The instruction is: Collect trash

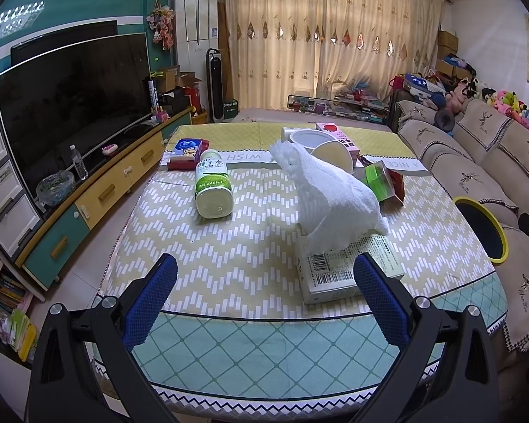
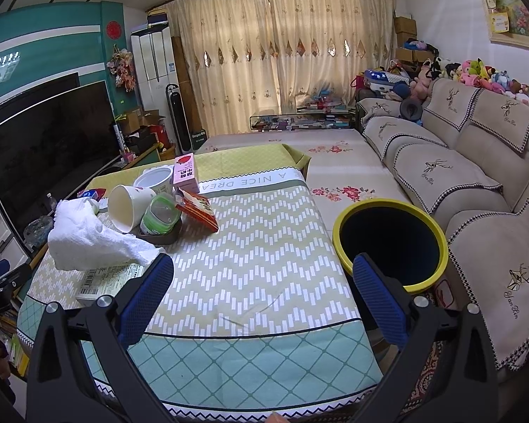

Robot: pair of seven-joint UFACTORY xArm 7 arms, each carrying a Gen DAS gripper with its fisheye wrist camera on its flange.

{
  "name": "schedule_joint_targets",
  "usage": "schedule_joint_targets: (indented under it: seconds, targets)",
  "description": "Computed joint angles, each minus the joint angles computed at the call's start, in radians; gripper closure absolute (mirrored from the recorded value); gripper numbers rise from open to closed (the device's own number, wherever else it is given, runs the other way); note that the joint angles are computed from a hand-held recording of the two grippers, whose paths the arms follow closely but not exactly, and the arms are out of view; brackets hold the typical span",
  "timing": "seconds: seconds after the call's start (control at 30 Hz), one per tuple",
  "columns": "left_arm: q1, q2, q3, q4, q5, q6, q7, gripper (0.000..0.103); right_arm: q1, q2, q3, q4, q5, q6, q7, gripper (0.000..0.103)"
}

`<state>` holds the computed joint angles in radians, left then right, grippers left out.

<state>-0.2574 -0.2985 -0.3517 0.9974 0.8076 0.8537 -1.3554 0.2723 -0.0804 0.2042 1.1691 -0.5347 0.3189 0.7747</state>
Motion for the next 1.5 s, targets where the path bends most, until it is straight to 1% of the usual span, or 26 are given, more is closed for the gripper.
schedule_joint_targets:
  seconds: [0.7, 0.9, 1.17, 1.23, 1.33, 1.5]
  targets:
    - [-0.002, 0.006, 0.003, 0.001, 0.005, -0.006, -0.004, 0.004, 0.001, 0.002, -0.001, -0.002, -0.002, -0.002, 0.003, 0.006]
    - [-0.003, 0.010, 0.005, -0.002, 0.006, -0.018, -0.006, 0.004, 0.003, 0.002, -0.002, 0.000, 0.006, 0.001, -0.006, 0.006]
    - [0.002, 0.001, 0.001, -0.007, 0.029, -0.039, -0.013, 0.004, 0.010, 0.015, -0.005, -0.011, 0.026, -0.022, -0.023, 0.006]
    - [0.005, -0.001, 0.004, -0.011, 0.030, -0.051, -0.018, 0.004, 0.016, 0.026, -0.013, -0.004, 0.070, -0.041, -0.066, 0.006]
    - [0.011, -0.005, 0.007, -0.020, 0.027, -0.067, -0.022, 0.004, 0.032, 0.044, -0.024, -0.001, 0.178, -0.090, -0.168, 0.006]
    - [0.028, -0.015, 0.008, -0.037, 0.038, -0.089, -0.026, 0.004, 0.065, 0.116, -0.020, 0.082, 0.204, -0.058, -0.237, 0.006]
